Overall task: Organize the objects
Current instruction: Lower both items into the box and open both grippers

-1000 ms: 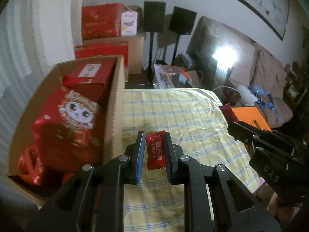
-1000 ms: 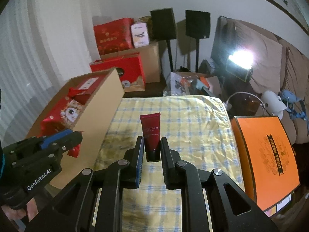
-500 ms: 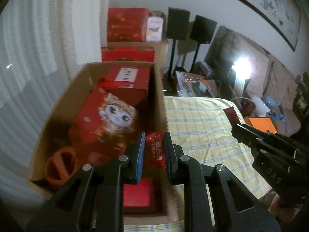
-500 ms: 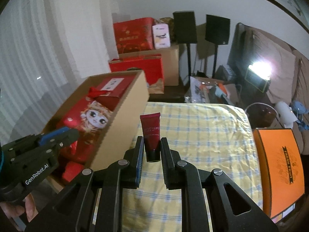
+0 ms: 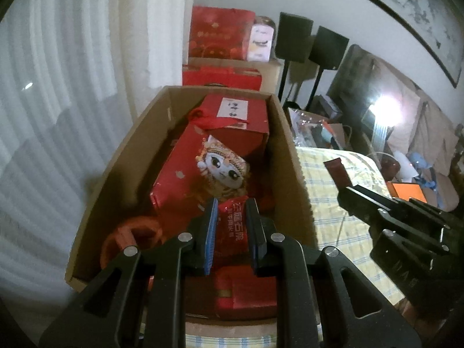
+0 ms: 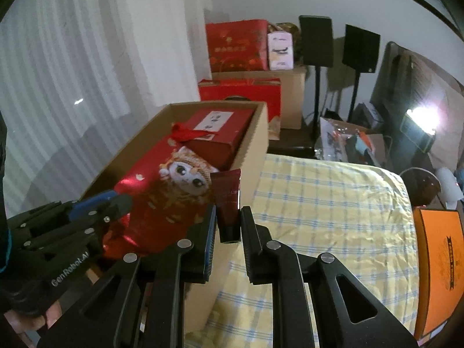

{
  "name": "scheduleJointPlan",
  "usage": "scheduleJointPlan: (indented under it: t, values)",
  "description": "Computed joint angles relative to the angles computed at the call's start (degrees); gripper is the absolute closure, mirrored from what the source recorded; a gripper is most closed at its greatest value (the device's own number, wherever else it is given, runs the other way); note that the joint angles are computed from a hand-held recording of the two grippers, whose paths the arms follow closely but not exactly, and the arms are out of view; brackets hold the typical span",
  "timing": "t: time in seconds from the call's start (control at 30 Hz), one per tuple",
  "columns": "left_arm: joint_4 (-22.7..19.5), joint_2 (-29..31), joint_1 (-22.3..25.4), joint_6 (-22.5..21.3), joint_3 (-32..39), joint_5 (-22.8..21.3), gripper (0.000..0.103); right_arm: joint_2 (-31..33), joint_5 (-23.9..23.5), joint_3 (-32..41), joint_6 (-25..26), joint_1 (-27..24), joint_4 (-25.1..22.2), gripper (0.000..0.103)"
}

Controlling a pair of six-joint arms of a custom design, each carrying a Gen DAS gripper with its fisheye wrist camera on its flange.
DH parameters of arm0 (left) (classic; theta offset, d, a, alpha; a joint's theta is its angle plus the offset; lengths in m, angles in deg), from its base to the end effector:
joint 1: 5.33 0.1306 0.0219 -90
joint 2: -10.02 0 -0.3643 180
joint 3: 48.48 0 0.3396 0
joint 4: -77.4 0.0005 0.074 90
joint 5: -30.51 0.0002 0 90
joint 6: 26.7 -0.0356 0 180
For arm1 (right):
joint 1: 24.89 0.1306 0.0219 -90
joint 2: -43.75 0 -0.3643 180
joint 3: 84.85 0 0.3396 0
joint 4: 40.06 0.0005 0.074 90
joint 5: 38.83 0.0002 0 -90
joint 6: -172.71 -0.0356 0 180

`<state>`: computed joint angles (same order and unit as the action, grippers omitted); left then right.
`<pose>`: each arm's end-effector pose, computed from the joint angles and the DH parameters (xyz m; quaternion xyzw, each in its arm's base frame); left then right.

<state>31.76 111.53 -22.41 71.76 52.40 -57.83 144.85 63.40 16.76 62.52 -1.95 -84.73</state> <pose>0.4868 -0.1512 0.4045 0.0751 0.9249 -0.0954 0.3602 0.4724 0.1912 0.4152 0.0195 0.9165 0.0511 0.3962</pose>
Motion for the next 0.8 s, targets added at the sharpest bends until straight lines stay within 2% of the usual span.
scheduleJointPlan:
  t: [0.8]
  values:
    - [1.3, 1.9, 5.2, -1.2, -1.5, 0.6, 0.086, 8.8, -1.0, 8.2, 0.4, 3.2, -1.9, 0.087]
